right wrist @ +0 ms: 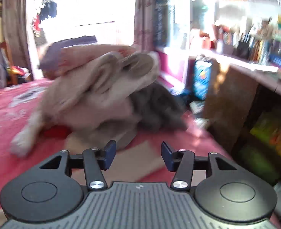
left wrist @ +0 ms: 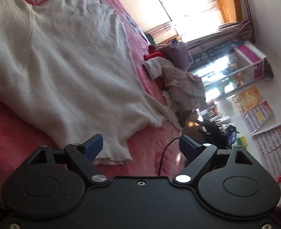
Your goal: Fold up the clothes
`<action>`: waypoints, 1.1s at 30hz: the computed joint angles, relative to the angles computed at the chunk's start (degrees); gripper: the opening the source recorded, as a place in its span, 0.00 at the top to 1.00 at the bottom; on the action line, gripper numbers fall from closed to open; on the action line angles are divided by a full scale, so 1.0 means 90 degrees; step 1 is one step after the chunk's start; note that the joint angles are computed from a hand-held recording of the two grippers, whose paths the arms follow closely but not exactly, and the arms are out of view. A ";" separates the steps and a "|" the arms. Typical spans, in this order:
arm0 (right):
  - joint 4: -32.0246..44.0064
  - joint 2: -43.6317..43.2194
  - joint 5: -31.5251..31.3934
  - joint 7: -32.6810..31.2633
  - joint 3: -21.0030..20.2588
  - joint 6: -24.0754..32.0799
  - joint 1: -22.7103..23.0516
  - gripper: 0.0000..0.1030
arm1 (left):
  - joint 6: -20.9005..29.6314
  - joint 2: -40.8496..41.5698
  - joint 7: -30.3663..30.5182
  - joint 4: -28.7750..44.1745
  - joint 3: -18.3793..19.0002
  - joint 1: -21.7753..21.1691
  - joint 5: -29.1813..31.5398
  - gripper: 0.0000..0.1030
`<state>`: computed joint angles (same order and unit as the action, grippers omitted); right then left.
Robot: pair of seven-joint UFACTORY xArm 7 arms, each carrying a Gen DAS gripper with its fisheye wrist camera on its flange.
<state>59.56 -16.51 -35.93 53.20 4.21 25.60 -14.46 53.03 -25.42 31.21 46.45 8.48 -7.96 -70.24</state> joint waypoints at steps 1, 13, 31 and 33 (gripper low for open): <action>-0.0425 -0.0342 0.0521 -0.0225 -0.0086 -0.0114 0.0330 0.49 | -0.0156 -0.0116 -0.0095 -0.0090 -0.0094 0.0079 0.0213 0.15; -0.2370 -0.0578 0.5057 -0.1192 -0.0132 -0.2358 0.3483 0.45 | -0.1613 -0.0928 -0.1439 -0.1160 -0.0227 0.0006 0.1814 0.15; -0.2281 0.0161 0.4448 0.1157 0.0867 -0.3549 0.2630 0.90 | -0.1653 -0.0751 -0.1655 -0.1153 0.0147 -0.0459 0.1788 0.93; -0.2538 -0.0236 0.4447 0.1107 0.1027 -0.3527 0.2533 0.90 | -0.1544 -0.0957 -0.1533 -0.1204 0.0244 -0.0462 0.1769 0.94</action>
<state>36.72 -18.63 4.10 63.16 13.45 -6.14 8.34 39.14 -34.03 17.41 35.62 10.68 -12.11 -54.32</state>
